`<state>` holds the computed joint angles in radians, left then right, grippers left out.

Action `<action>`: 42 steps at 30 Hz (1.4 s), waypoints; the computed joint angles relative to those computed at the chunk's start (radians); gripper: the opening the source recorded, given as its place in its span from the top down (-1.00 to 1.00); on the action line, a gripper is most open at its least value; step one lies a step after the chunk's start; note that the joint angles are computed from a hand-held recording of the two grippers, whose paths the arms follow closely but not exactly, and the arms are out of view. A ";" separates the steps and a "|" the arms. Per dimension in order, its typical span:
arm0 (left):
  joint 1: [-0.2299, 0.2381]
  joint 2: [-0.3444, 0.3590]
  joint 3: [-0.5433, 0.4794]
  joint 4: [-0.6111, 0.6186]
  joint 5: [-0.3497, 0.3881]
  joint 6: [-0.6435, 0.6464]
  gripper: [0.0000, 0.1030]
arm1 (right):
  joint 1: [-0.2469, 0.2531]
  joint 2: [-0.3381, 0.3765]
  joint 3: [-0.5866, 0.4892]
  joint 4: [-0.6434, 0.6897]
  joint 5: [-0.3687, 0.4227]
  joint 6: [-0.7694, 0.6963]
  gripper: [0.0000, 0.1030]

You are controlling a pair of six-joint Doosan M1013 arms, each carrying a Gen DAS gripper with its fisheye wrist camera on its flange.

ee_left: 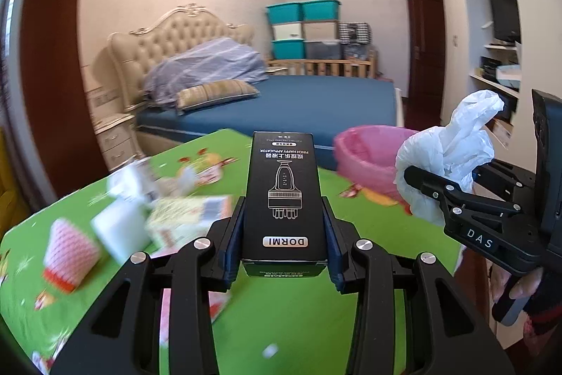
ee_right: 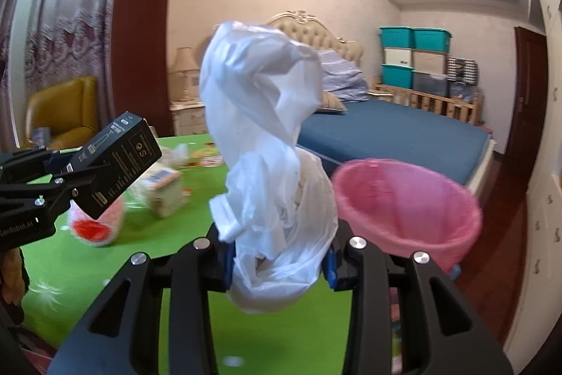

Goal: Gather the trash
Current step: 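Carry bag and black box over the pink bin and open both tools, then move both open tools back over the table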

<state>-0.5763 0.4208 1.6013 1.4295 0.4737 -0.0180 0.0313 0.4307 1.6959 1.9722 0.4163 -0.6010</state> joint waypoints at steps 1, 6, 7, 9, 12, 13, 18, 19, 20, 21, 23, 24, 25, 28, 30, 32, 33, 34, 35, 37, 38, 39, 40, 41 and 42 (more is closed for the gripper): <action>0.002 0.011 -0.019 -0.021 -0.014 0.027 0.25 | -0.010 0.004 -0.009 -0.005 -0.013 0.007 0.29; 0.014 0.077 -0.141 -0.221 -0.085 0.219 0.25 | -0.043 0.025 -0.048 -0.026 -0.051 0.032 0.29; 0.020 0.092 -0.171 -0.294 -0.104 0.285 0.25 | -0.051 0.029 -0.056 -0.021 -0.057 0.026 0.29; 0.030 0.124 -0.230 -0.450 -0.140 0.432 0.25 | -0.065 0.046 -0.086 -0.059 -0.071 0.071 0.28; 0.035 0.179 -0.327 -0.646 -0.142 0.644 0.25 | -0.080 0.072 -0.135 -0.124 -0.089 0.156 0.27; 0.035 0.195 -0.356 -0.699 -0.138 0.699 0.25 | -0.083 0.080 -0.150 -0.149 -0.093 0.187 0.26; 0.041 0.297 -0.538 -0.980 -0.066 0.977 0.25 | -0.100 0.142 -0.251 -0.334 -0.099 0.410 0.25; 0.042 0.316 -0.573 -1.010 -0.050 0.998 0.25 | -0.100 0.152 -0.267 -0.371 -0.106 0.447 0.25; 0.043 0.332 -0.602 -1.032 -0.036 1.014 0.25 | -0.101 0.161 -0.283 -0.407 -0.108 0.486 0.25; 0.044 0.350 -0.634 -1.056 -0.023 1.032 0.25 | -0.102 0.166 -0.288 -0.416 -0.108 0.497 0.23; 0.047 0.378 -0.687 -1.107 -0.002 1.075 0.24 | -0.107 0.183 -0.312 -0.479 -0.095 0.566 0.20; 0.050 0.390 -0.709 -1.134 0.006 1.097 0.24 | -0.108 0.191 -0.322 -0.502 -0.089 0.596 0.18; 0.051 0.407 -0.741 -1.166 0.021 1.119 0.24 | -0.110 0.199 -0.332 -0.525 -0.082 0.625 0.04; 0.049 0.445 -0.807 -1.099 0.070 1.043 0.07 | -0.117 0.223 -0.366 -0.539 -0.085 0.660 -0.61; 0.053 0.442 -0.797 -1.086 0.056 0.996 -0.32 | -0.124 0.225 -0.366 -0.512 -0.078 0.656 -0.62; 0.054 0.419 -0.750 -1.023 0.012 0.930 -0.62 | -0.133 0.216 -0.348 -0.446 -0.076 0.613 -0.62; 0.055 0.395 -0.702 -0.943 -0.008 0.863 -0.66 | -0.137 0.208 -0.335 -0.407 -0.072 0.583 -0.62; 0.055 0.382 -0.678 -0.907 -0.017 0.836 -0.71 | -0.141 0.200 -0.323 -0.384 -0.069 0.566 -0.62; 0.055 0.369 -0.655 -0.880 -0.023 0.819 -0.80 | -0.144 0.193 -0.312 -0.366 -0.068 0.550 -0.62; 0.049 0.333 -0.596 -0.763 -0.016 0.724 -0.83 | -0.146 0.173 -0.282 -0.308 -0.069 0.486 -0.63; 0.046 0.315 -0.563 -0.701 -0.018 0.673 -0.83 | -0.146 0.156 -0.260 -0.282 -0.069 0.453 -0.65; 0.041 0.290 -0.517 -0.610 -0.029 0.599 -0.83 | -0.145 0.142 -0.243 -0.266 -0.069 0.431 -0.70; 0.034 0.263 -0.468 -0.497 -0.030 0.513 -0.83 | -0.141 0.128 -0.225 -0.240 -0.073 0.396 -0.73; 0.029 0.245 -0.434 -0.418 -0.023 0.458 -0.83 | -0.140 0.122 -0.224 -0.236 -0.079 0.383 -0.74; 0.022 0.227 -0.402 -0.348 -0.011 0.411 -0.83 | -0.136 0.113 -0.211 -0.210 -0.086 0.353 -0.78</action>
